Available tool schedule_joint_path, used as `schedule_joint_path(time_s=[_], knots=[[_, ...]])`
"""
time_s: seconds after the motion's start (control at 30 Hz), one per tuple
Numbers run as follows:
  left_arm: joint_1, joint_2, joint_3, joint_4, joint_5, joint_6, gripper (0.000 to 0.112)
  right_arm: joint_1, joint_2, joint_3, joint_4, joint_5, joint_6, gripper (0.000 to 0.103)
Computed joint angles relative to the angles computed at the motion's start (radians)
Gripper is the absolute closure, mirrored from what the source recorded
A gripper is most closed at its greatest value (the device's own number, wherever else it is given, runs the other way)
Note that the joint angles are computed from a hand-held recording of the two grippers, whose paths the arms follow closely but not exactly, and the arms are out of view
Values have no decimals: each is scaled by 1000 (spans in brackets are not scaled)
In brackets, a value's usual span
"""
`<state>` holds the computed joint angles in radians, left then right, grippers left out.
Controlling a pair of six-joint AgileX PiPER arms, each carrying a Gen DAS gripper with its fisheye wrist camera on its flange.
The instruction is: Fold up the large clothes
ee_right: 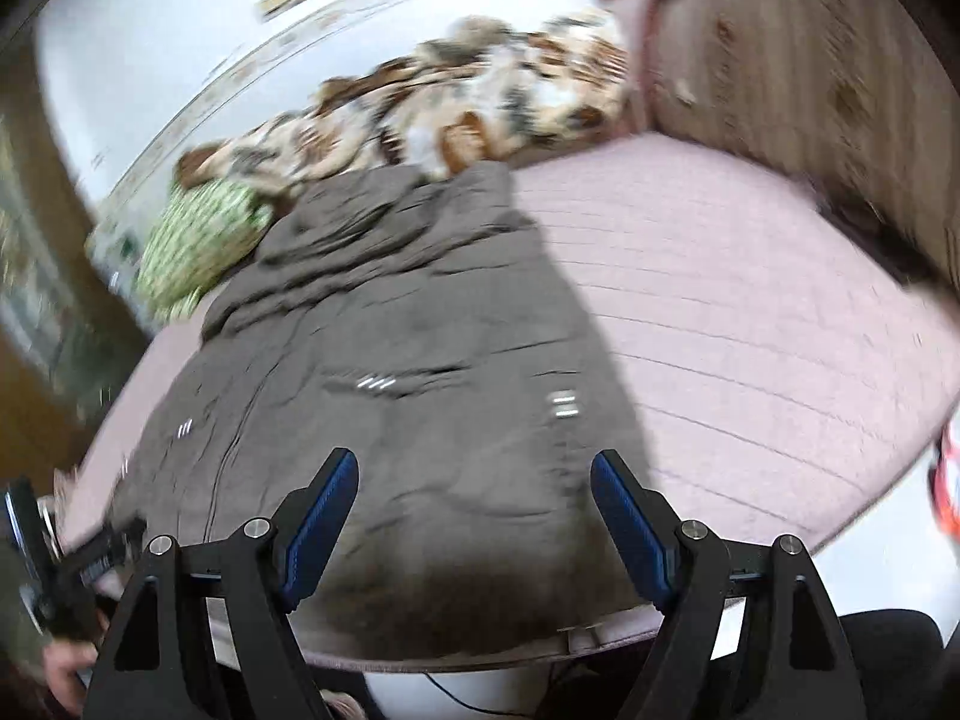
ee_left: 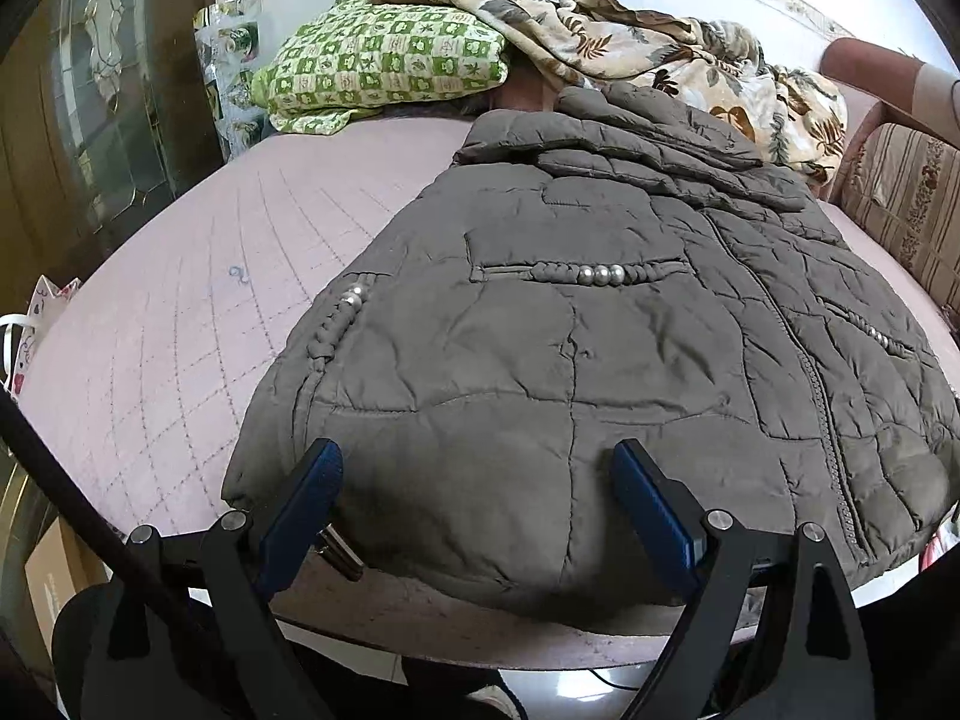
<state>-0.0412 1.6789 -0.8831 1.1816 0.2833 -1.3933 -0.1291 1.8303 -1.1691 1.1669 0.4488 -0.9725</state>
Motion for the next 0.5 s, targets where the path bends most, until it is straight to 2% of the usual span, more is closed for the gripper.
schedule_joint_path(time_s=[0.13,0.2,0.4,0.5], knots=[[5,4,-2,0,-5,4,22,-103,110,-89,-57,124,230,19],[6,4,-2,0,-8,3,22,-137,146,-110,-48,178,269,19],[4,13,-10,3,-2,-4,22,-158,190,-138,-32,272,259,19],[6,15,-11,1,-4,3,22,-133,201,-158,-59,271,263,19]])
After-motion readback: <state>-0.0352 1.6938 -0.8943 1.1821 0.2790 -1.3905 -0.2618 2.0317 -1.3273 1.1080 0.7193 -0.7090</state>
